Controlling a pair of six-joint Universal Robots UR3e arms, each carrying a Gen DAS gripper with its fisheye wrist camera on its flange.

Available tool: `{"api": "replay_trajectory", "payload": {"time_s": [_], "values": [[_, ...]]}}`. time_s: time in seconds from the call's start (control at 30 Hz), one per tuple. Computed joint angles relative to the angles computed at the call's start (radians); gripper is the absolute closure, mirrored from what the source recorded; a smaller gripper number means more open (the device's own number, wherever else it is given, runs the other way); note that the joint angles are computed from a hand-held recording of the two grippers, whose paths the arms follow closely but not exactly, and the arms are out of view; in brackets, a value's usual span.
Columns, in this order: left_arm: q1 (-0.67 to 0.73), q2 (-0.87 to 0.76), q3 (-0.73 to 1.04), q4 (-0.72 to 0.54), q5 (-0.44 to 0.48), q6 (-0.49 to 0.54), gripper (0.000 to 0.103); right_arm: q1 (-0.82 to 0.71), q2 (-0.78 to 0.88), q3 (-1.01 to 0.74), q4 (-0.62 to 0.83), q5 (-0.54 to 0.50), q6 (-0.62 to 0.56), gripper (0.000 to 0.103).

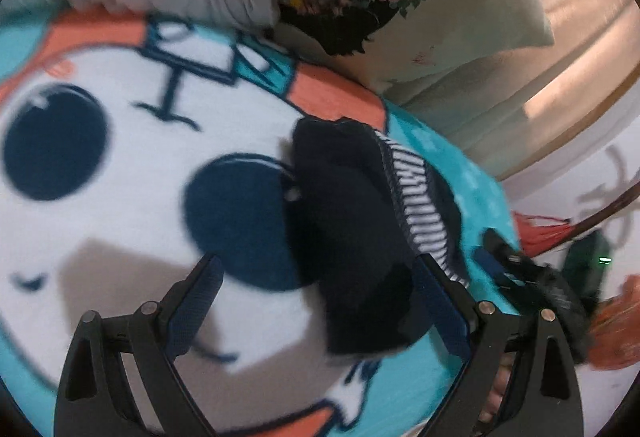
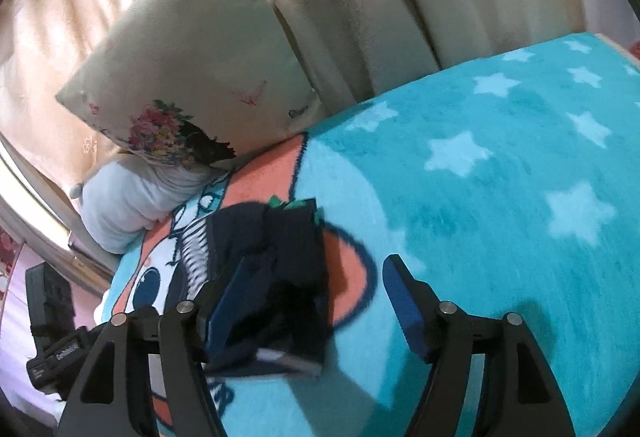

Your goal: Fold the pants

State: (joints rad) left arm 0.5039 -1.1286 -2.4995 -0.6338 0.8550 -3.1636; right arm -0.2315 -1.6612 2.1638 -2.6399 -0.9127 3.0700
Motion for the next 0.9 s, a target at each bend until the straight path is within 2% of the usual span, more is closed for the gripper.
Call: {"api": "replay_trajectory", "payload": {"time_s": [0.1,0.2,0.3,0.33,0.37,0.4,0.43,0.5,0.57,0.77,0.9], "values": [[-0.011,-0.150,0.047,0.030,-0.072,-0.006,0.008,0.006,0.145,-0.108,0.063,0.054,-0.004,0.030],[-0.091,-0.221,0.083,0.122,-0.020,-0.046,0.008,-0.001,0.253,-0.159,0.106,0.133,0.014,0.030],[-0.162,-0.285,0.120,0.171,-0.007,-0.071,0.011,0.008,0.290,-0.158,0.078,0.190,0.011,0.031],[-0.177,-0.299,0.126,0.190,-0.002,-0.082,0.016,0.018,0.303,-0.165,0.087,0.209,0.005,0.033],[-0.185,-0.315,0.132,0.195,-0.014,-0.083,0.036,0.029,0.314,-0.176,0.101,0.216,0.000,0.042],[-0.188,-0.340,0.149,0.169,-0.038,-0.073,0.049,0.040,0.322,-0.188,0.113,0.214,-0.002,0.047],[-0.191,-0.345,0.149,0.174,-0.031,-0.087,0.051,0.051,0.329,-0.185,0.089,0.210,0.001,0.048],[-0.181,-0.333,0.133,0.185,-0.035,-0.086,0.064,0.062,0.325,-0.179,0.058,0.194,0.017,0.058],[-0.172,-0.308,0.116,0.183,-0.044,-0.076,0.070,0.061,0.311,-0.172,0.063,0.199,0.018,0.065],[-0.167,-0.202,0.120,0.120,-0.018,-0.054,0.073,0.112,0.246,-0.189,0.069,0.166,0.012,0.069],[-0.091,-0.127,0.120,0.032,-0.037,0.001,0.073,0.147,0.247,-0.227,0.078,0.171,0.019,0.069]]}}
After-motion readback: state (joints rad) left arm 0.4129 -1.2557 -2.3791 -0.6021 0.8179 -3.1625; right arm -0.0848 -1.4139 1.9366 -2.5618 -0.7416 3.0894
